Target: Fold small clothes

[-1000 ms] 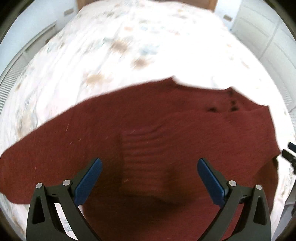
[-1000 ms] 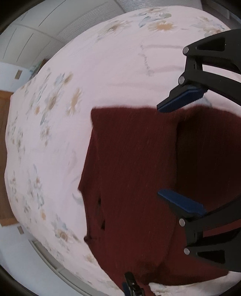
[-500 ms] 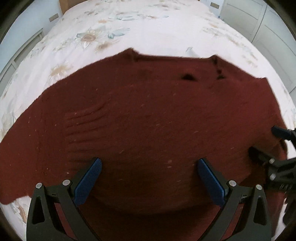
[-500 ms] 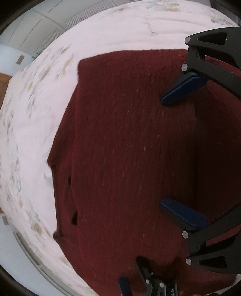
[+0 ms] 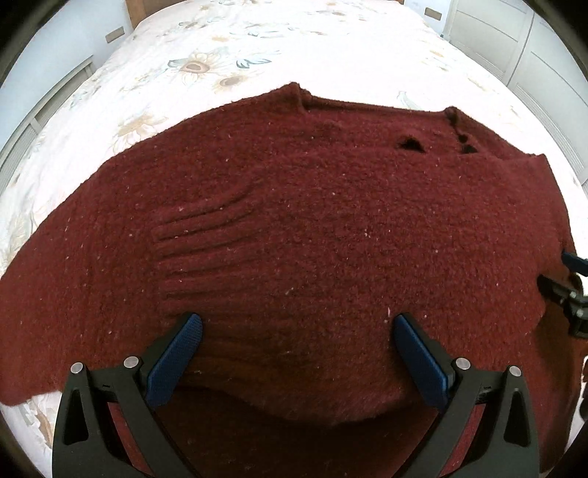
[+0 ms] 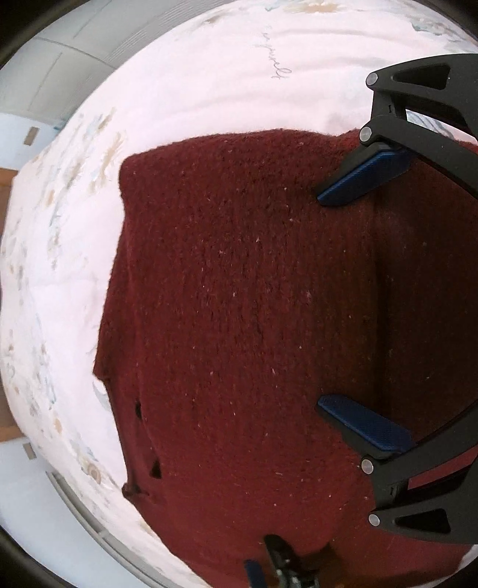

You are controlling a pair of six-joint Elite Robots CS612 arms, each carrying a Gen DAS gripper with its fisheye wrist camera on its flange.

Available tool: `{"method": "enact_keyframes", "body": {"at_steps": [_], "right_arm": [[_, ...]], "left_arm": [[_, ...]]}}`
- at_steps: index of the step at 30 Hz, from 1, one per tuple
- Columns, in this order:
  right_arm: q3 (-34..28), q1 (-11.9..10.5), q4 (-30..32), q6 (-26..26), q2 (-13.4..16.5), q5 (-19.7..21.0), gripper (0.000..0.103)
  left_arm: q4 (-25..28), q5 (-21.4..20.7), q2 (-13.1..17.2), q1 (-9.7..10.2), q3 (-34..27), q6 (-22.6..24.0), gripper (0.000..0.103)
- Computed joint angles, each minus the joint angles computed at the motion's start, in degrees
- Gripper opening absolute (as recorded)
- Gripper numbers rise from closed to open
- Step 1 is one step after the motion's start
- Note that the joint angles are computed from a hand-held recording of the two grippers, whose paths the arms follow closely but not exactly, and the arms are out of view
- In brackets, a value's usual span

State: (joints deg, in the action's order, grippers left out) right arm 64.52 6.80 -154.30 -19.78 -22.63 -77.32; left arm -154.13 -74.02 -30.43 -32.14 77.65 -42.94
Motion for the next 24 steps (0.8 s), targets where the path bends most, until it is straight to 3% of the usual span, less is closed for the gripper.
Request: {"method": "enact_keyframes", "body": {"at_steps": [8, 13, 19, 24], "right_arm": [[4.67, -0.22, -3.12, -0.03, -3.75, 0.11, 0.102], [8.71, -0.32, -7.98, 0.68, -7.16, -0.2, 0.102], [11.72, -0.45, -11.16, 1.11, -9.83, -0.17, 0.102], [13.91, -0.79, -11.92, 1.45, -11.12, 0.05, 0.102]], "left_arm": [[-3.53, 1.68, -0.05, -0.55, 1.48, -0.19, 0.102], [-5.53, 0.94, -2.3, -0.82, 4.13, -3.72, 0.102], [-12.38, 6.11, -8.08, -0.82, 12.16, -8.04, 0.102], [-13.53, 9.34, -13.67, -0.16, 20.24, -16.45, 0.102]]}}
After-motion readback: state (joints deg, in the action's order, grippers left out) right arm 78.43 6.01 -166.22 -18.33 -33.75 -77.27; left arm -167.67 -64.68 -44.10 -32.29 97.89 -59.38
